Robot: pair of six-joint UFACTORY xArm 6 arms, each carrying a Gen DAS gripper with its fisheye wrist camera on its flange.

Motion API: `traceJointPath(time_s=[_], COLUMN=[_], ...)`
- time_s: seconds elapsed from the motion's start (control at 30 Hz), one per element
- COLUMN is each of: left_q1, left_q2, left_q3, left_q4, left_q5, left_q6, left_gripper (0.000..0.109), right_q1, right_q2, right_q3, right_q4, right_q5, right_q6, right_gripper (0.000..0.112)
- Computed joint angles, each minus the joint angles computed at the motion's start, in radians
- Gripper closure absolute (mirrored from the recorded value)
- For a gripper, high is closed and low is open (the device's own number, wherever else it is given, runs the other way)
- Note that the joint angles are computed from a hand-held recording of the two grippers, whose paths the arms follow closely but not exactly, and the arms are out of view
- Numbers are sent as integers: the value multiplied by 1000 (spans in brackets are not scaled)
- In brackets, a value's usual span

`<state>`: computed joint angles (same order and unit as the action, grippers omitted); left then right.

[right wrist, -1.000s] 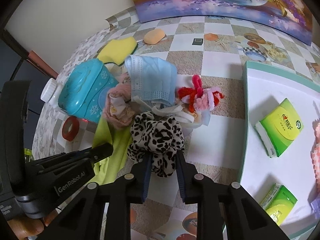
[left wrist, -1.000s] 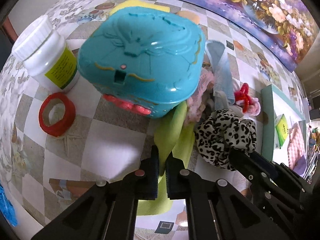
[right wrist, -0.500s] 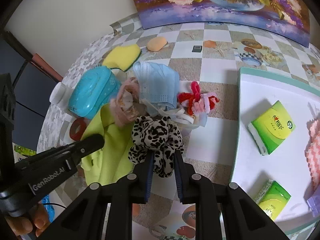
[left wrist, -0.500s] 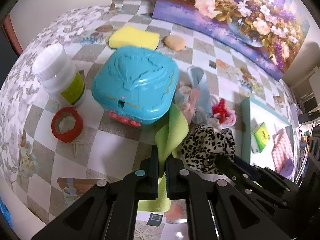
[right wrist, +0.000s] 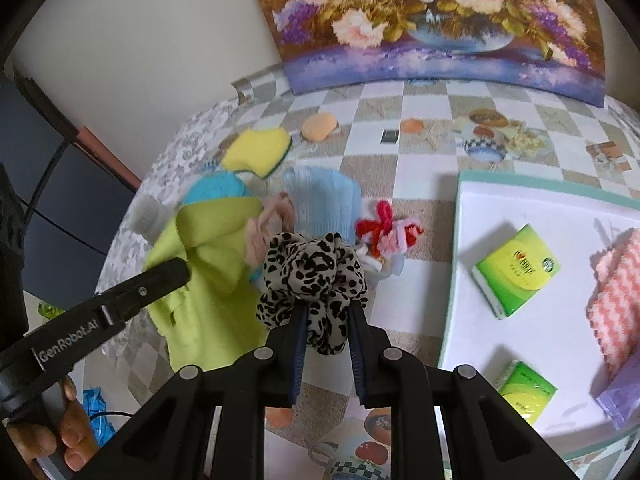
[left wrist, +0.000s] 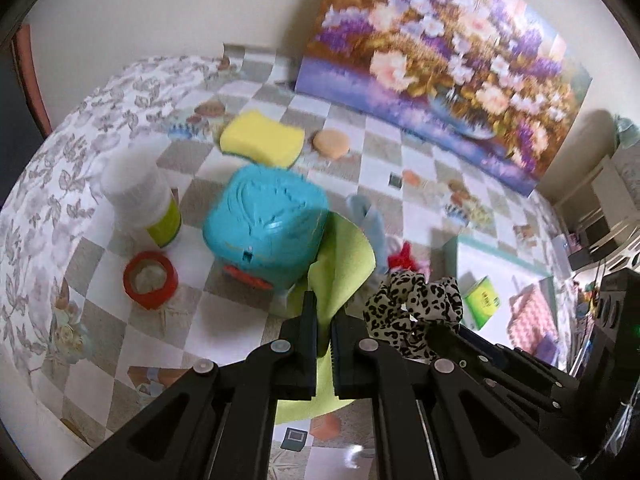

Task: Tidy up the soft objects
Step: 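Carry both items over the white tray and open both tools to release them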

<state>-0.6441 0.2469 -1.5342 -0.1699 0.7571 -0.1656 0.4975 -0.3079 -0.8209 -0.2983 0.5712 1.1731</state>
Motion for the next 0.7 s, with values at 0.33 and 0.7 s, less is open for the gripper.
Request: traceJointPath(time_s=[0.33,0.7], left_q1=[-13,-85], left_q2=[-83,-72], left_q3=[63,35], left_q4=[-38,-42], left_q5=[-123,-157], left_q6=[40,103], left_gripper=[103,103], right_q1=[-1,-21], right_q2=[-111,-229], right_q3=[29,58], right_q4=[-132,-227], right_q5=[28,240], right_q6=[132,229], right_gripper=[91,91])
